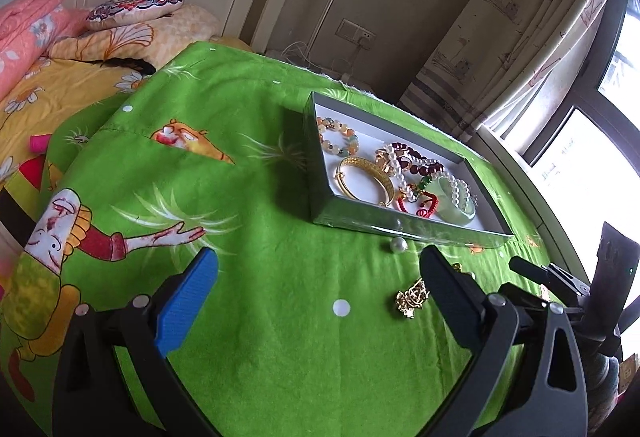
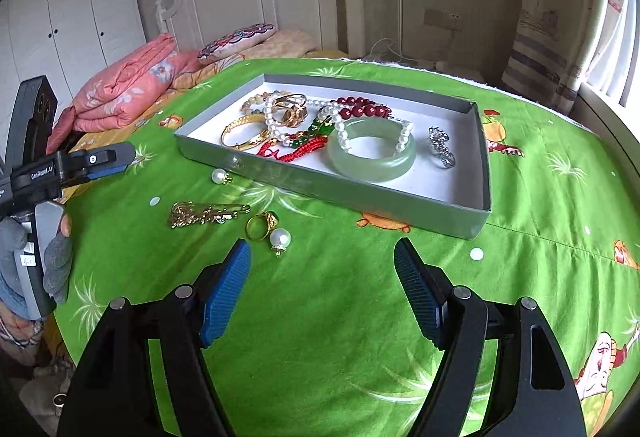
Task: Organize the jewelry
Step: 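Move the right tool over the gold ring while the left tool approaches the gold brooch pin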
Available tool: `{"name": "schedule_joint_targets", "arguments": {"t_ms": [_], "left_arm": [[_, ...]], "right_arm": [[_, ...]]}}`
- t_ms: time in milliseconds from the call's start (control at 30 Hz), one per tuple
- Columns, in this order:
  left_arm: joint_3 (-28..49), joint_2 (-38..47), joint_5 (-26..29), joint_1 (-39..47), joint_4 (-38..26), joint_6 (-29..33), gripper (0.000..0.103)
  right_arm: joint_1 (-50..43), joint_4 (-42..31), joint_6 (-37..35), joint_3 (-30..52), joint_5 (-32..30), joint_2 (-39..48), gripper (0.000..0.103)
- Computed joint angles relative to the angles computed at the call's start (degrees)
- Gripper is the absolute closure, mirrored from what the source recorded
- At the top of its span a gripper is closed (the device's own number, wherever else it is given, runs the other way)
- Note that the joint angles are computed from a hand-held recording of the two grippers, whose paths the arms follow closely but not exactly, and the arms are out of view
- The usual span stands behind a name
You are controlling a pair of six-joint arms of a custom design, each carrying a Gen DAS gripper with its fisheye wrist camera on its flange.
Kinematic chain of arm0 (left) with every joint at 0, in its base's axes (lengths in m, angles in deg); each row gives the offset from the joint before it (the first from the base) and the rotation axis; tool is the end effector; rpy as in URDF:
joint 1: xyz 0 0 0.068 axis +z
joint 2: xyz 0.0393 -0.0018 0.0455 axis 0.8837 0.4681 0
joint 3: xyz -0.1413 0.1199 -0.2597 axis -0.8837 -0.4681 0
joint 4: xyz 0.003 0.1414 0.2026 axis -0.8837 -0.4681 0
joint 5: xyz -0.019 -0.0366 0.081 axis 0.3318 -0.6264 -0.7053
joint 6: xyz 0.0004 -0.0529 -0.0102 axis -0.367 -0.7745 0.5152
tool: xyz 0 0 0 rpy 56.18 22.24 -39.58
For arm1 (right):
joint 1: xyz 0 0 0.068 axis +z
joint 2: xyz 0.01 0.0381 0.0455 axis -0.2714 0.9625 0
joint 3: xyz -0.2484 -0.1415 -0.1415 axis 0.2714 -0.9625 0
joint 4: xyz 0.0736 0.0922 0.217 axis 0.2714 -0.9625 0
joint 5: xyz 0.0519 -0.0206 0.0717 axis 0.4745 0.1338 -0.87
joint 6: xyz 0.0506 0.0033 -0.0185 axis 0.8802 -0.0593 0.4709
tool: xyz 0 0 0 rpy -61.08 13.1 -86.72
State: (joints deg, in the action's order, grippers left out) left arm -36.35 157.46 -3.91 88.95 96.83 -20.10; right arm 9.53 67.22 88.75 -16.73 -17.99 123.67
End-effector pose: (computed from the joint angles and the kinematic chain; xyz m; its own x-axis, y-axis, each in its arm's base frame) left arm 0.2008 0.0765 0.1134 -0.6924 -0.2141 -0.6890 0.1123 0.9113 -0.3961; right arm 0.1804 0.0858 0.1189 -0.6538 -0.2293 -0.7211 -0.3898 0.9189 0.0612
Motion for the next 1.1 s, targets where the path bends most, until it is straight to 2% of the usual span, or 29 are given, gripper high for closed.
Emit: {"name": "schedule_joint_targets", "arguments": {"t_ms": [300,400,500,567,633,800,900,1100], "left_arm": [[1.12,0.29,1.08,0.17,-2.08,1.23,0.003],[1.01,0.27,1.14,0.08,-1.92,1.02,0.003],[0.96,0.18,1.29,0.02,-1.88,0.84,0.003],[0.91,0.26,1.49,0.08,-1.77,0.87,0.003],[0.81,0.32,1.81,0.32,-1.70,0.98,0.003],[0.56,0.30,2.36,0.57,-1.50,1.09,0.003],[0.62,0.34,2.51,0.65,-1.53,1.08,0.003],[0.68,0.30,2.50,0.63,-1.64,1.09,0.003]], "right_arm": [[7.68,-7.57,-0.60,6.43,4.35,3.56,0.031],[9.62,-10.60,-1.83,9.70,6.10,5.19,0.034],[10.83,-13.32,-2.88,13.01,7.16,6.97,0.041],[10.73,-15.35,-3.53,15.00,6.74,7.84,0.052],[10.69,-16.71,-3.40,16.05,6.07,8.03,0.057],[9.89,-15.76,-2.82,15.40,3.05,7.96,0.069],[10.29,-15.34,-2.43,15.00,3.52,7.74,0.077],[11.36,-12.79,-1.51,13.58,6.31,7.86,0.079]]}}
